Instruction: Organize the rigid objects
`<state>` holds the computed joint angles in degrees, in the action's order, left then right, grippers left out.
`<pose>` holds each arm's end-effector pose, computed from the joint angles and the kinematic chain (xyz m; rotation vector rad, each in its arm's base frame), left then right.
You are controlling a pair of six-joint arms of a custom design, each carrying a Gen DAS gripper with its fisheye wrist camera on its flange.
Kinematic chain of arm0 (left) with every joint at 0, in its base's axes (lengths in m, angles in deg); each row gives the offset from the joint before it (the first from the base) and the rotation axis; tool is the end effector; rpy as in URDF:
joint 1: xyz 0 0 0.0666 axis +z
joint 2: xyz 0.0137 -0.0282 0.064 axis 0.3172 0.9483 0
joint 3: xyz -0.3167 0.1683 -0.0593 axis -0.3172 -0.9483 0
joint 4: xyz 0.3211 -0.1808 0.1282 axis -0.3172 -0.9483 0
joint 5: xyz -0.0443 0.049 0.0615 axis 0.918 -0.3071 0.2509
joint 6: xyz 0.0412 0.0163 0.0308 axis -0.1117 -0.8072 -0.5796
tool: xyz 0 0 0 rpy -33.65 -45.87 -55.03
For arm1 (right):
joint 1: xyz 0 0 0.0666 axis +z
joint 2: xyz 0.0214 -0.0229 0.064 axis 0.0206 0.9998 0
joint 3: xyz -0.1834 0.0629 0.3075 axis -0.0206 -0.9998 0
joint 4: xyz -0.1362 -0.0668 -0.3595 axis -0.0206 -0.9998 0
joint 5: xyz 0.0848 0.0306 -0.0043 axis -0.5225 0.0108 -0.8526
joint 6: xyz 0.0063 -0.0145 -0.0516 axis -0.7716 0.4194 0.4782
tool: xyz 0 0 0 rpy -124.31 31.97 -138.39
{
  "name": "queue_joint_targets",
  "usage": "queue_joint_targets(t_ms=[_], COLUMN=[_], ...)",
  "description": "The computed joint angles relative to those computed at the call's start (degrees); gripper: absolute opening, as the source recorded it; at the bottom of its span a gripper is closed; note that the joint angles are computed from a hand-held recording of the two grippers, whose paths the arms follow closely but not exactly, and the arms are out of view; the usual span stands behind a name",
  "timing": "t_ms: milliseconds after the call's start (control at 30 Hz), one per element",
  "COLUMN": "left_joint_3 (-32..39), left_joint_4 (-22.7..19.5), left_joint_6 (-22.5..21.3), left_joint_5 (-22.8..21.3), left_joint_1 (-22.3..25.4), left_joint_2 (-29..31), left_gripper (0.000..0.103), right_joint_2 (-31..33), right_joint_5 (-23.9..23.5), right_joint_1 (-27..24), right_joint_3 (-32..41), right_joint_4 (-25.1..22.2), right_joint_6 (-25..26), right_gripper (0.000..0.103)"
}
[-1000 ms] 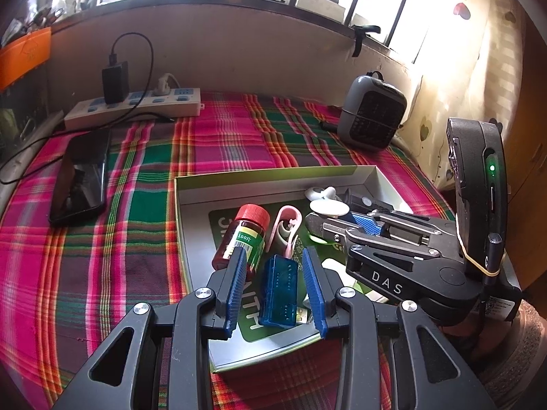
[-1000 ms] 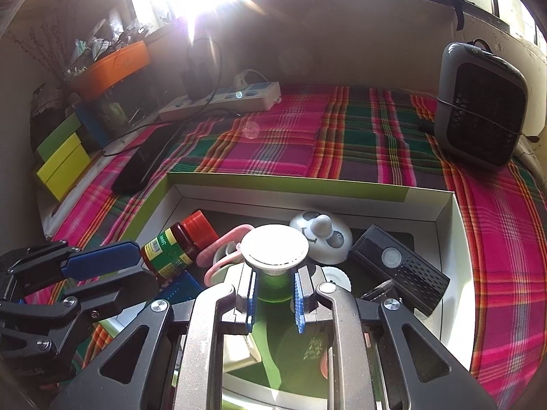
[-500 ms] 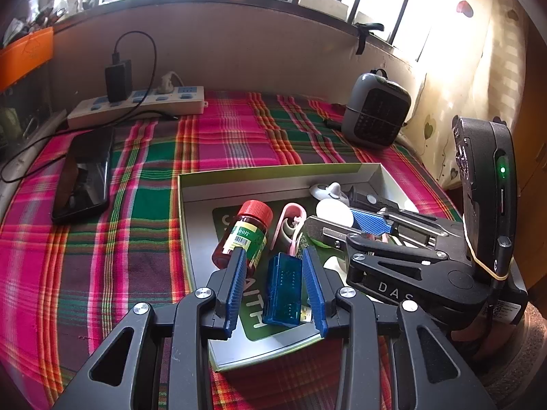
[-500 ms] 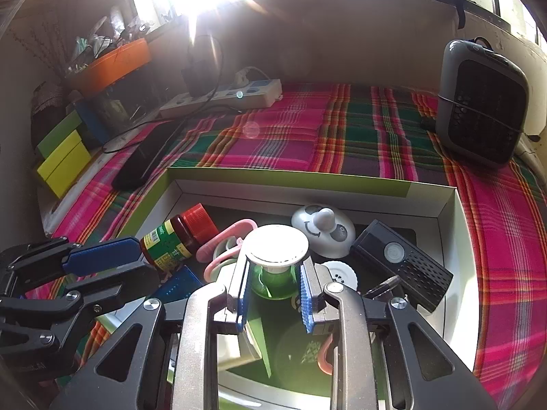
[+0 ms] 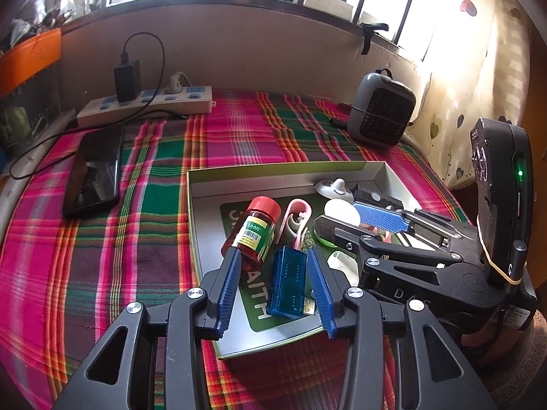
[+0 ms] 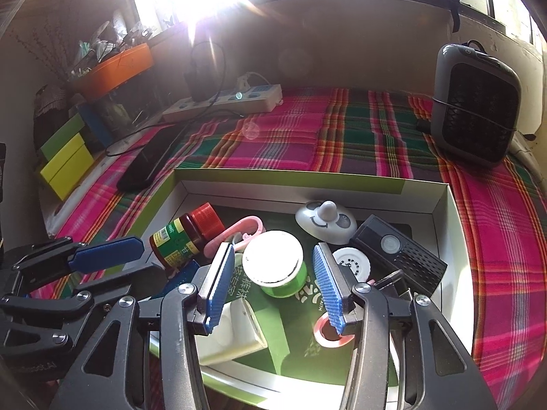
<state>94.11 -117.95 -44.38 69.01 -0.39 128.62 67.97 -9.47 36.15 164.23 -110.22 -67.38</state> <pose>0.6018 -0.2166 0.2641 0.5356 2.3608 -0.4790 0.5672 0.3853 0.2448 -0.0150 2.3471 0.2530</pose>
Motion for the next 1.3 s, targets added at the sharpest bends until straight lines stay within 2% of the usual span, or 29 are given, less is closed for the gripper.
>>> queue_joint_targets(t_ms=[200, 500, 600, 800, 867, 1067, 1300], left_joint_3=[-2.0, -6.5, -8.1, -11.8, -13.0, -16.0, -18.1], left_joint_4=[0.7, 2.4, 2.4, 2.9, 3.3, 3.7, 3.3], left_joint_6=[0.4, 1.5, 2.1, 2.2, 2.1, 2.9, 3.6], left_joint_5=[-1.0, -3.5, -5.1, -9.0, -10.2, -11.1, -12.2], left_joint_1=[-0.3, -0.9, -1.4, -2.6, -2.9, -3.5, -4.1], left_joint_2=[-1.8, -5.8, -7.0, -9.4, -10.1, -11.7, -12.6], left_gripper=[0.041, 0.041, 0.046, 0.047, 0.047, 0.047, 0.047], right_joint_2=[-1.7, -4.7, -6.1, -8.5, -9.5, -11.6, -11.8], right_joint_5=[1.0, 6.7, 7.6, 9.4, 10.0, 10.5, 11.1], right_joint_1=[0.7, 2.7, 3.4, 4.6, 4.9, 5.9, 6.7], right_joint_3=[-2.2, -5.0, -6.6, -9.4, -10.7, -14.2, -15.6], right_joint_4=[1.1, 0.5, 0.7, -0.7, -0.5, -0.3, -3.1], right_joint_6=[-0.2, -0.7, -1.4, -3.9, -4.7, -7.0, -10.8], right_gripper=[0.049, 0.05, 0.05, 0.051, 0.06, 0.061, 0.061])
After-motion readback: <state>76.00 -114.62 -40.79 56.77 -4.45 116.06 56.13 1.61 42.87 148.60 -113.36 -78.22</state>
